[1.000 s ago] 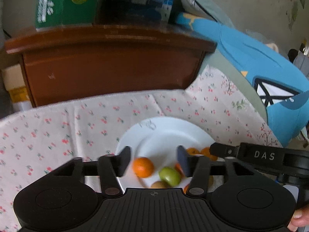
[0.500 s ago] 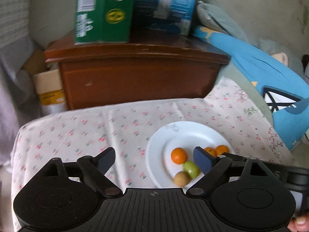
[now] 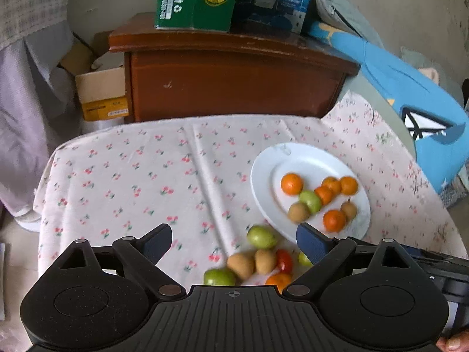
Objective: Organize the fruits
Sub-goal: 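Withdraw both tools from the plate toward the fruit row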
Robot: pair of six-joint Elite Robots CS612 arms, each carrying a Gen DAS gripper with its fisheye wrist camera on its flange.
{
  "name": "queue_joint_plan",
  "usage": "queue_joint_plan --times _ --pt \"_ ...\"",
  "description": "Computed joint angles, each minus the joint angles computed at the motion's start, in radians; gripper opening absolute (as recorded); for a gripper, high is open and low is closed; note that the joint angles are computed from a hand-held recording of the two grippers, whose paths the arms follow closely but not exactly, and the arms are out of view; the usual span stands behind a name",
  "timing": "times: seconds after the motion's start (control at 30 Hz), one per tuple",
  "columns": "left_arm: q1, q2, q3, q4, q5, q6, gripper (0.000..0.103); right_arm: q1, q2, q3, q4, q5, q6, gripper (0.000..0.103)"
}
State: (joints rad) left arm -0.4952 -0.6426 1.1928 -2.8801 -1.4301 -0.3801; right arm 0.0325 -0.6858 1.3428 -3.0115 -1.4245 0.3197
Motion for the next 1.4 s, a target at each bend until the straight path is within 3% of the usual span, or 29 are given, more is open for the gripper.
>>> queue_joint_plan --times 0.47,0.73,0.93,1.33,1.4 --pt "-0.002 -0.044 0.093 0.058 0.038 -0.061 0.093 0.025 -0.012 0.067 -0.03 0.033 -0.101 0.087" --pt "0.004 -0.052 0.116 0.083 0.06 -0.072 0.093 0.033 0.008 0.051 -0.037 0.074 -0.168 0.079" --pt "0.005 -0.057 0.127 0.091 0.092 -0.079 0.092 0.037 0.028 0.025 -0.033 0.095 -0.197 0.068" --pt "0.0 -0.05 0.132 0.092 0.07 -0.033 0.091 0.044 0.061 -0.012 -0.052 0.104 -0.225 0.041" --pt "-0.002 -0.049 0.134 0.08 0.067 -0.021 0.091 0.042 0.063 -0.014 -0.051 0.117 -0.222 0.031"
